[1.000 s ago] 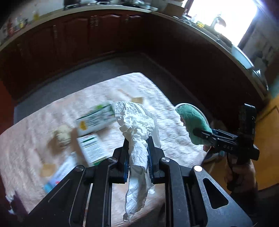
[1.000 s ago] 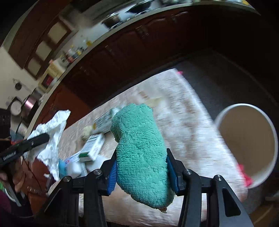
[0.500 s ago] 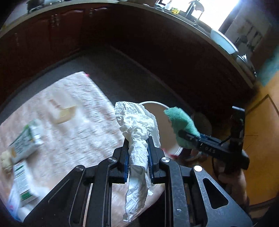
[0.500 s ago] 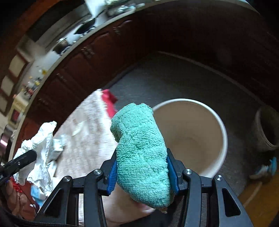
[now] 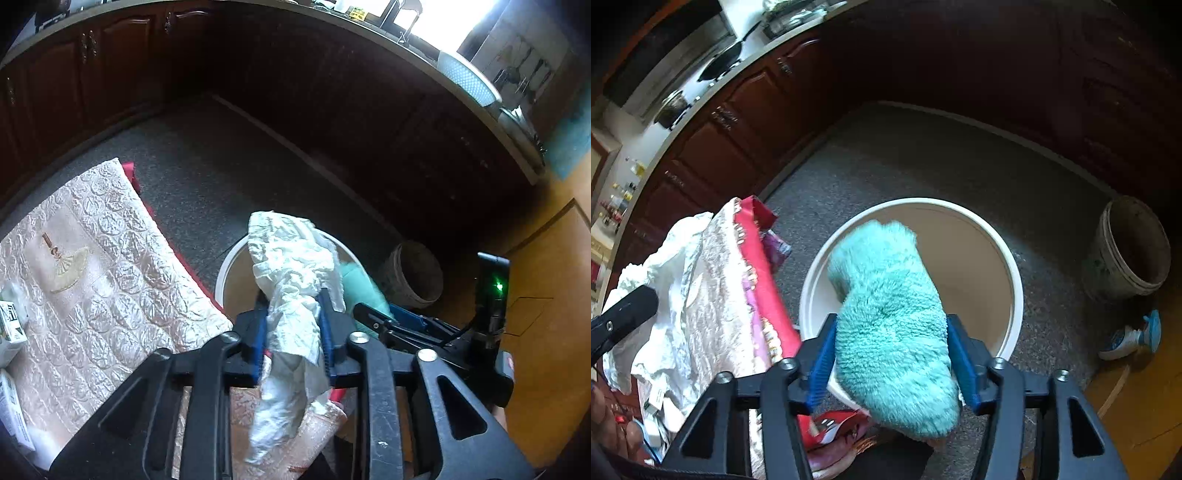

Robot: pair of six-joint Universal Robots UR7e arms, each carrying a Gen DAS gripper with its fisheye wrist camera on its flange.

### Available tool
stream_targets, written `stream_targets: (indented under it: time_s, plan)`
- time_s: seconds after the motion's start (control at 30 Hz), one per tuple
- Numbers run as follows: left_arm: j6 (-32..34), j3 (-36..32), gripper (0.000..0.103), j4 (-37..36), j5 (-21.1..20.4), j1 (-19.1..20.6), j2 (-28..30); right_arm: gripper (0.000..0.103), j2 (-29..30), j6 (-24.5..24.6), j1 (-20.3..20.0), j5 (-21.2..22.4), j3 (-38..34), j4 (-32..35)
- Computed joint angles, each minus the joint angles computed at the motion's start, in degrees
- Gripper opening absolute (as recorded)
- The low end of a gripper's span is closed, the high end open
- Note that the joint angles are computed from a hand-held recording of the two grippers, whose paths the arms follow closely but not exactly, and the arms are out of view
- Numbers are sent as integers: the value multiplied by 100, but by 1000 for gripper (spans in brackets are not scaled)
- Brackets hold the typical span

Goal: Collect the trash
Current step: 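Carry tissue and cloth to the white bucket and open both tools, then move both tools back over the table toward the remaining trash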

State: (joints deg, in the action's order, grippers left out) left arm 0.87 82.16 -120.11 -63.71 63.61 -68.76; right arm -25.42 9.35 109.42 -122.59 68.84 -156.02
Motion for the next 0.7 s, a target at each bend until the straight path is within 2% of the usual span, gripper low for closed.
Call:
stream_targets:
  time_s: [0.07,0.17,0.27,0.5,0.7]
  plan:
    - [-16,14,46,11,-55,27,14,60,0,73,10,-67,32,-3]
    - [-72,84,53,-34,48,9,5,66,-27,55,-5,-109,109,-57]
    - [-43,164,57,-60,97,-5,-52,66,-42,96,3,-77,132,-20]
    - [-71,173,58,40,75,38,-217,66,-31,145,74,-58,161,17]
    - [13,460,58,-223,405,-33,-495,67,-10,30,184,-92,221,-107]
